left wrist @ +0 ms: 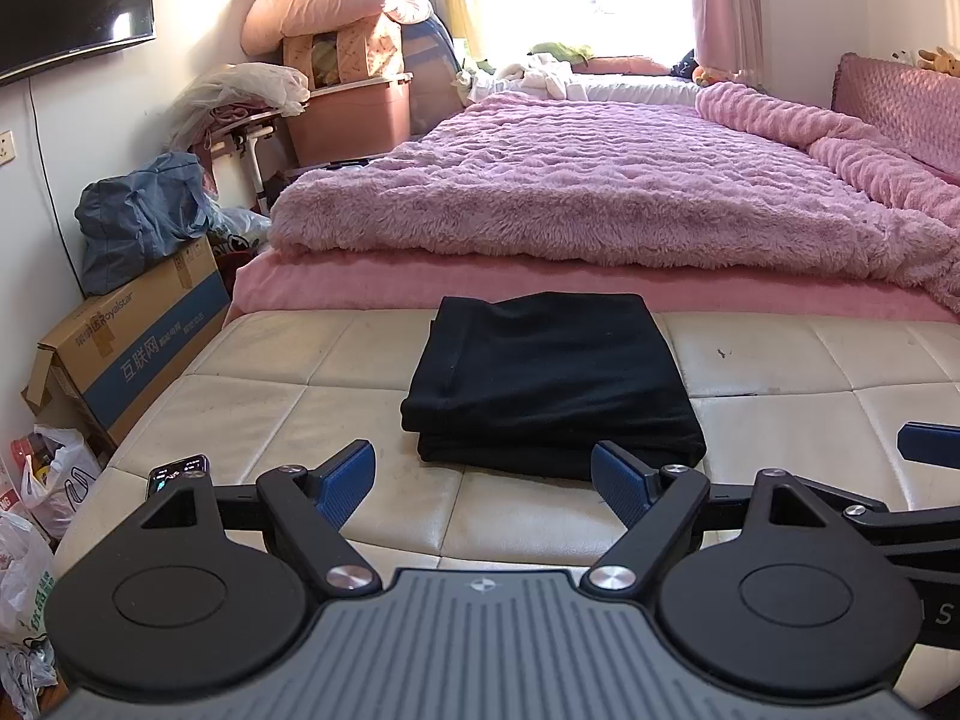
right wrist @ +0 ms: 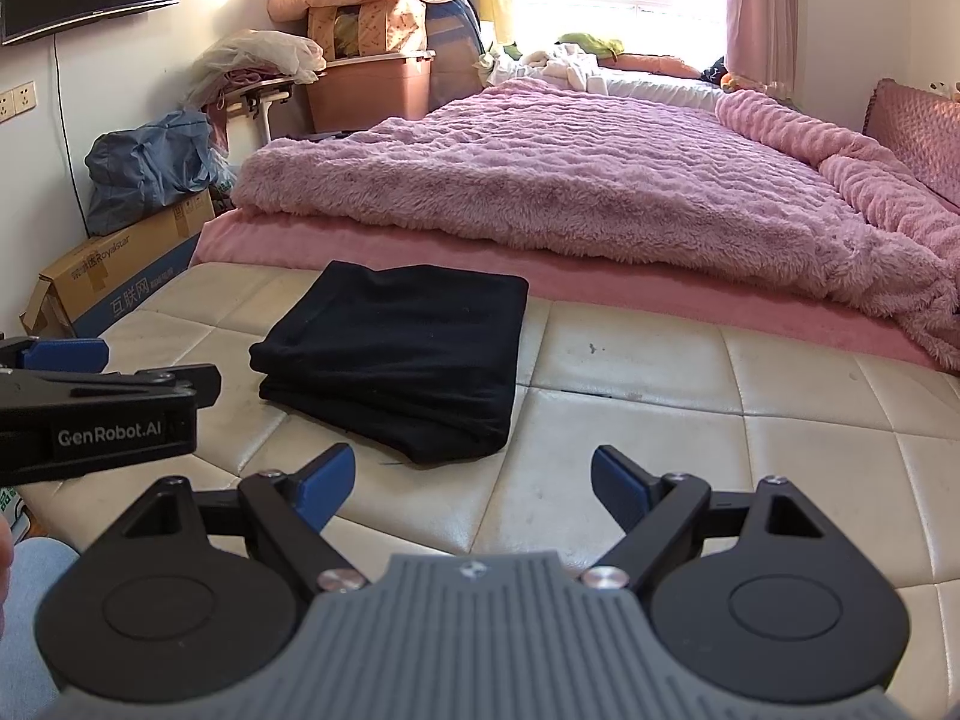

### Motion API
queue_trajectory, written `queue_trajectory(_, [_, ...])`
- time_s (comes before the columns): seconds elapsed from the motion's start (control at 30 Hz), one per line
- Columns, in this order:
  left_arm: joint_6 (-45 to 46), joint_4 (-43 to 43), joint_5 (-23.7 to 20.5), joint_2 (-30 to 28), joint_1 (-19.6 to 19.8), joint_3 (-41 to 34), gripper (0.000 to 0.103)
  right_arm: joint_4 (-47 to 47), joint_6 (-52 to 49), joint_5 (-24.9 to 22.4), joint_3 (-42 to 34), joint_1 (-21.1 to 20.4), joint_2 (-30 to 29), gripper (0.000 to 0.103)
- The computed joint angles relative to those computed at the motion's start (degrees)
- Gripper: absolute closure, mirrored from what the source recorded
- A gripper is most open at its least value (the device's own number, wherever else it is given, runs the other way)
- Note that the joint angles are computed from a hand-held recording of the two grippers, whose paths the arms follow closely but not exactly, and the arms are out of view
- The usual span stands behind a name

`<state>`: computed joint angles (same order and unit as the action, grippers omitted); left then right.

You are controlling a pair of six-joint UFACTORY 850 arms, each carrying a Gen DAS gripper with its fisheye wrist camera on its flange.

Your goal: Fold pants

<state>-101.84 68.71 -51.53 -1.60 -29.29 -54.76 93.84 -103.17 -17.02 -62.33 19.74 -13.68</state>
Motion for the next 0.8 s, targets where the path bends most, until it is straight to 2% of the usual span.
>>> queue_trajectory(0.8, [-0.21,0.19,-0.27,0.07,-0.44,-0.33,0.007,0.64,-0.46,-0.04,0.22,0.02,0.19,0.021])
